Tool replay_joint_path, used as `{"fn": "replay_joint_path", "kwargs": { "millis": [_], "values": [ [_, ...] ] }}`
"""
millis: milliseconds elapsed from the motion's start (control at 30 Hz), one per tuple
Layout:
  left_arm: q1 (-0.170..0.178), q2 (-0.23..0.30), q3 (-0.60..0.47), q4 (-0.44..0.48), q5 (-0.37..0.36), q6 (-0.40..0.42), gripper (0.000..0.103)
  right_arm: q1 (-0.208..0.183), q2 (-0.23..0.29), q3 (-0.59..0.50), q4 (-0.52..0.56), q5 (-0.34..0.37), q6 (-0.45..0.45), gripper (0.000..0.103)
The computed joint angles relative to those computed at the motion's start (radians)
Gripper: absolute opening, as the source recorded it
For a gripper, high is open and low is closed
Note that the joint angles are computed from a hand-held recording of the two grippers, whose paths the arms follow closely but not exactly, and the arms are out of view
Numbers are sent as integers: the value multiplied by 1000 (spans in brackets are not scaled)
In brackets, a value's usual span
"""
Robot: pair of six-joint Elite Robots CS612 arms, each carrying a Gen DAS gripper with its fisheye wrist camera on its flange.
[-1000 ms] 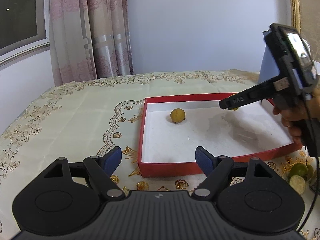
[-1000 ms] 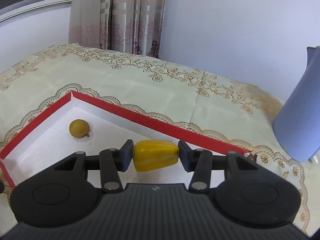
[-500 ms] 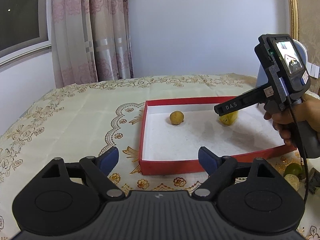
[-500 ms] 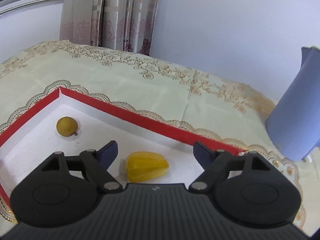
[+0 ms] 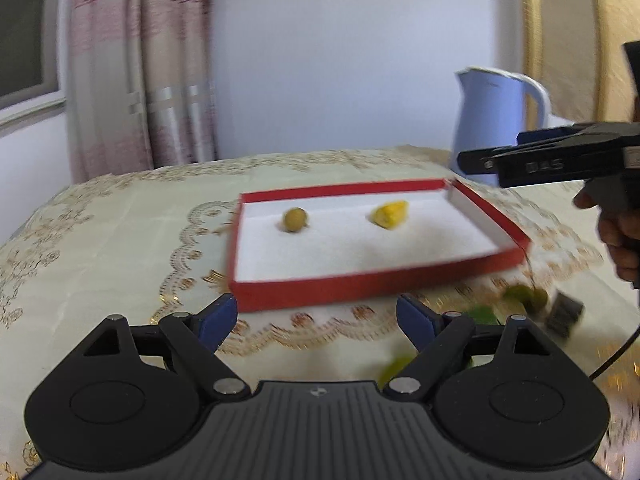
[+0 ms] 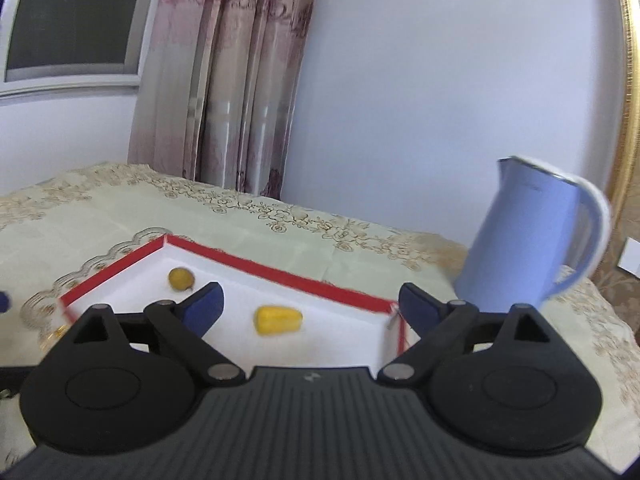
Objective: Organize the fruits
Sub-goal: 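Move the left tool back toward the green lime beside the cucumber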
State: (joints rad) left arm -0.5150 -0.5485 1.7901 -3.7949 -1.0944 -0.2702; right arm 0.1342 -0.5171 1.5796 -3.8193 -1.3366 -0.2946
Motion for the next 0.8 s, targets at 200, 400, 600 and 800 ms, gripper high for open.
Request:
{"fn": "replay_joint_path", "kwargs": {
  "millis": [200,400,600,800],
  "values": [
    [-22,13,17,-28,-7,107,87,-32,-20,145,-114,71,27,93],
    [-24,11,25,-36,-45,143,87,-45,-22,217,-126,45,1,93],
    [-24,17,7,3,-84,153,86,-54,-17,237,-135,5,6,92],
    [-20,15,2,42,-53,112,74,-69,-18,243,-123,15,22,83]
  ]
}}
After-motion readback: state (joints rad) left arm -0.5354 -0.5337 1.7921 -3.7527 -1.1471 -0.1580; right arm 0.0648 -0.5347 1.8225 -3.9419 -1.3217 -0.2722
